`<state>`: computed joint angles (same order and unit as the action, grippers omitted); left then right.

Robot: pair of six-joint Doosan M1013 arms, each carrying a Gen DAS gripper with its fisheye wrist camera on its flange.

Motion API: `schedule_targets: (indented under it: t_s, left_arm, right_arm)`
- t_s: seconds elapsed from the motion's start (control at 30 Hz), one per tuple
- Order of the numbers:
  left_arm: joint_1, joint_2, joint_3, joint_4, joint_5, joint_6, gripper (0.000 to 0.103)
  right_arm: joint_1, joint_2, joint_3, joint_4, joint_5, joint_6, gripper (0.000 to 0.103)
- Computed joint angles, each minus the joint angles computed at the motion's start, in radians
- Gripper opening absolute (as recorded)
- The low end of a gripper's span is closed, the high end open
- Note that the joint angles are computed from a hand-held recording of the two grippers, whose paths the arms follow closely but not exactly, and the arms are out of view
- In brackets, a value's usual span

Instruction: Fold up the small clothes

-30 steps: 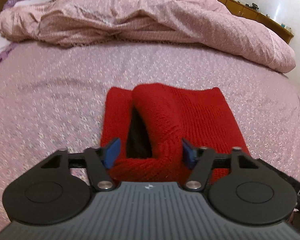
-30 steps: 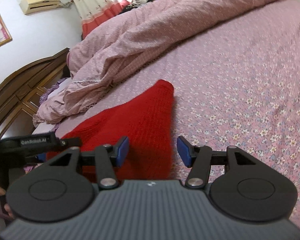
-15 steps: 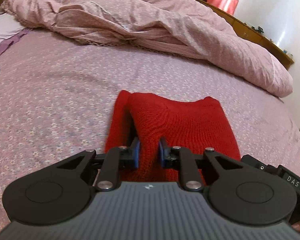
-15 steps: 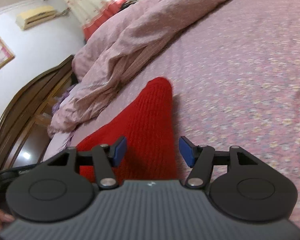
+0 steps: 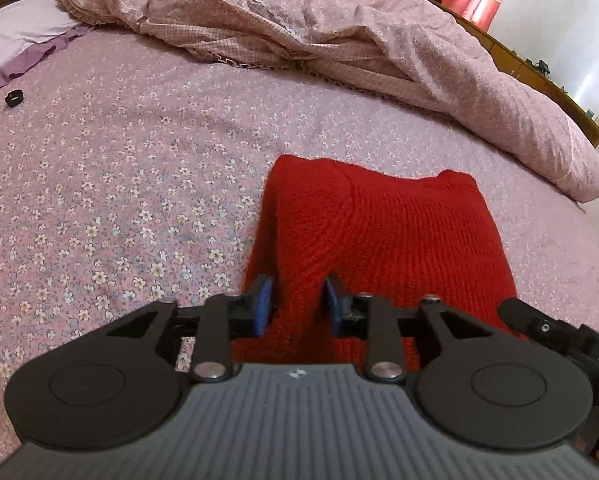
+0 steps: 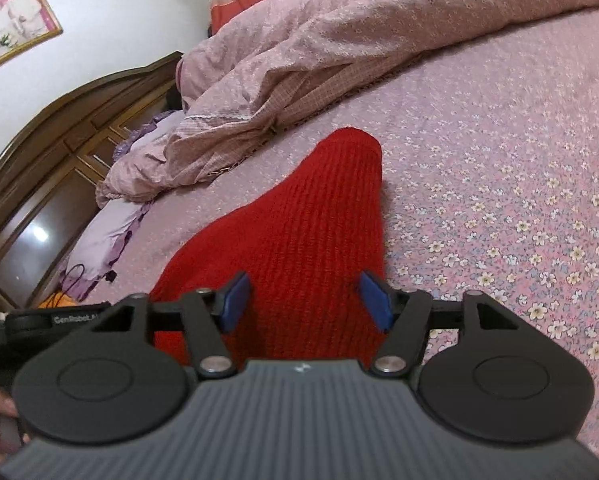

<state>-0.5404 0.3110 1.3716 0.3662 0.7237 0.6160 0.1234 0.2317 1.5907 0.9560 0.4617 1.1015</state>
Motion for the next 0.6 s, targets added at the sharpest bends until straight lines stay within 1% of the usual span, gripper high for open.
schedule_targets:
  t_s: [0.03,0.1,0.17,0.2,0.27,0.37,0.5,0.6]
  left_arm:
    - [0.001,0.001,0.001,0.002,-0.005,-0.007,0.047]
    - [0.007,-0.001,0.007,-0.007,-0.021,-0.015,0.061]
    - [0.014,-0.001,0.012,-0.027,-0.038,-0.011,0.067]
    - [0.021,0.0,0.015,-0.056,-0.054,0.005,0.067]
    - [0.035,0.001,0.022,-0.126,-0.089,0.044,0.068]
    - [0.059,0.008,0.028,-0.275,-0.142,0.151,0.068]
    - [0.078,0.018,0.034,-0.417,-0.182,0.278,0.07]
    - [0.087,0.021,0.039,-0.475,-0.194,0.322,0.073]
  right_arm:
    - [-0.004,0.001,0.0,0.007,0.007,0.015,0.072]
    - [-0.013,0.004,-0.002,0.023,0.018,0.047,0.076]
    - [-0.02,0.007,-0.004,0.033,0.022,0.051,0.079]
    - [-0.023,0.011,-0.007,0.035,0.028,0.048,0.08]
    - [-0.033,0.022,-0.02,0.039,0.062,0.04,0.085]
    - [-0.048,0.043,-0.041,0.07,0.126,0.013,0.085]
    - [-0.059,0.064,-0.062,0.099,0.171,-0.06,0.086]
    - [-0.069,0.081,-0.07,0.138,0.203,-0.095,0.088]
